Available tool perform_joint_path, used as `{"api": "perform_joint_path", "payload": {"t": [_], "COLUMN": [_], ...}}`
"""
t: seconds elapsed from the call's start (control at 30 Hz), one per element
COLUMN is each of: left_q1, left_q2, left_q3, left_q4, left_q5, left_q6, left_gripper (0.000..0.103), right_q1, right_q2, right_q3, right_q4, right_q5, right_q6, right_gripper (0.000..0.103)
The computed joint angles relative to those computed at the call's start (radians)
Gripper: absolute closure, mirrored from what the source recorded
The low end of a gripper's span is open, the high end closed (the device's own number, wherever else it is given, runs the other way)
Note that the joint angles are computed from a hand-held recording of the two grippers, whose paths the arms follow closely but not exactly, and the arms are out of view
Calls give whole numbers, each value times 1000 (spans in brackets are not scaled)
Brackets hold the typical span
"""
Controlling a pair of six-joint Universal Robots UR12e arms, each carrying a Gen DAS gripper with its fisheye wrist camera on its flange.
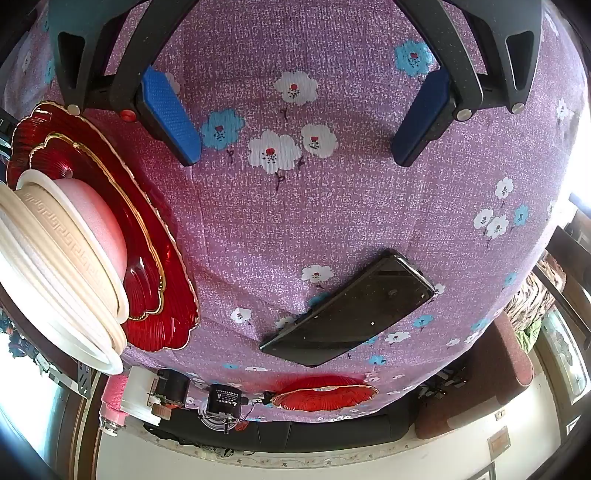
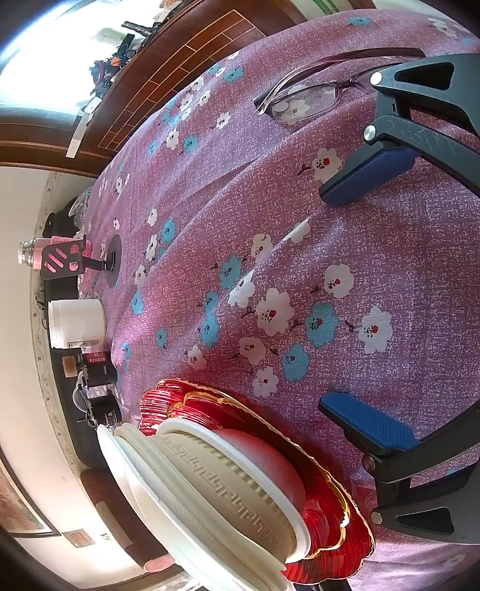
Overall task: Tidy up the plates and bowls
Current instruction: 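Unstack the red plates and white bowls by hand onto the tablecloth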
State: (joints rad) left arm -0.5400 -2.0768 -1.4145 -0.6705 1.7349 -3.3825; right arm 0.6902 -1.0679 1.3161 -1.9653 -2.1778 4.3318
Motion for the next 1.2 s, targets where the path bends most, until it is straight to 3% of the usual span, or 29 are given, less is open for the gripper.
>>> {"api": "perform_joint_path", "payload": {"t": [1.2], "left_q1": [1], "left_q2": [1], "left_q3": [-4], "left_q4": [4], "left_q5": [-2], "left_q6": [1], "left_gripper": [0], "right_q1": [0], "right_q2": [0], "right_q3": [-1], "right_q4": [3], "right_q5": [0], "right_q6": [0], "right_gripper": [1]}}
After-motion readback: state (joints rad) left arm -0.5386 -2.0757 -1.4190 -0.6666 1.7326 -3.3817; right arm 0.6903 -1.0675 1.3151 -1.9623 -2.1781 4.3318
